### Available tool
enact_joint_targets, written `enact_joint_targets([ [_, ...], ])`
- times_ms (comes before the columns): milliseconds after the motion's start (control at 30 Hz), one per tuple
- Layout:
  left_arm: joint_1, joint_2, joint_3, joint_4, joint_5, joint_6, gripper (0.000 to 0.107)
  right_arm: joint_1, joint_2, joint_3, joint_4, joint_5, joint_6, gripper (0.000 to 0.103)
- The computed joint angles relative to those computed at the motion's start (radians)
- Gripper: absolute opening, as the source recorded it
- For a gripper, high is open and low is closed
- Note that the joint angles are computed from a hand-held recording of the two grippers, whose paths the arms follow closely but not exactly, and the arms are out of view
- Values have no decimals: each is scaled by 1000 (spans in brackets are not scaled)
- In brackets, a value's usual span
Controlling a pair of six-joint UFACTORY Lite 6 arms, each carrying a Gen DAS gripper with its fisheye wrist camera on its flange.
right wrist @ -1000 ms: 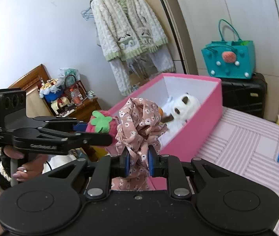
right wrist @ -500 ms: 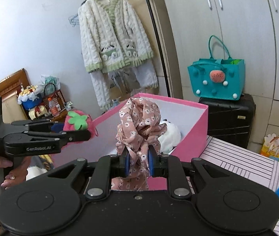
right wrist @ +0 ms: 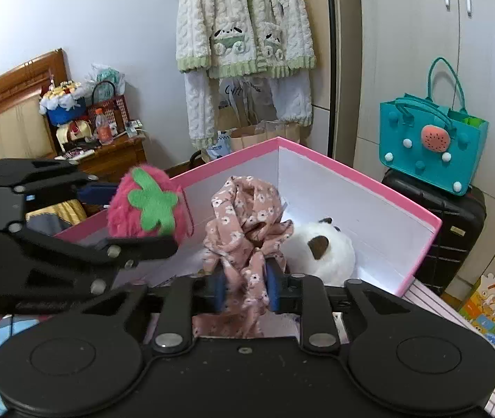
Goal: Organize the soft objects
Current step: 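Open the left tool over the box while the right tool releases the scrunchie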
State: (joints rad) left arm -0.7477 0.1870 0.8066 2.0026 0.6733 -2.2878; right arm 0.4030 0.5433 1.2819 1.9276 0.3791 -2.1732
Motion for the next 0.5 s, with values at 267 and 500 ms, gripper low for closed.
enact_joint_targets([
  [267, -44, -122, -99, 17, 58, -63, 79, -6, -89, -108, 147, 45, -118, 45],
  [500, -70, -264, -164, -1, -17, -61, 81, -32, -282, -316, 216, 59, -163, 47],
])
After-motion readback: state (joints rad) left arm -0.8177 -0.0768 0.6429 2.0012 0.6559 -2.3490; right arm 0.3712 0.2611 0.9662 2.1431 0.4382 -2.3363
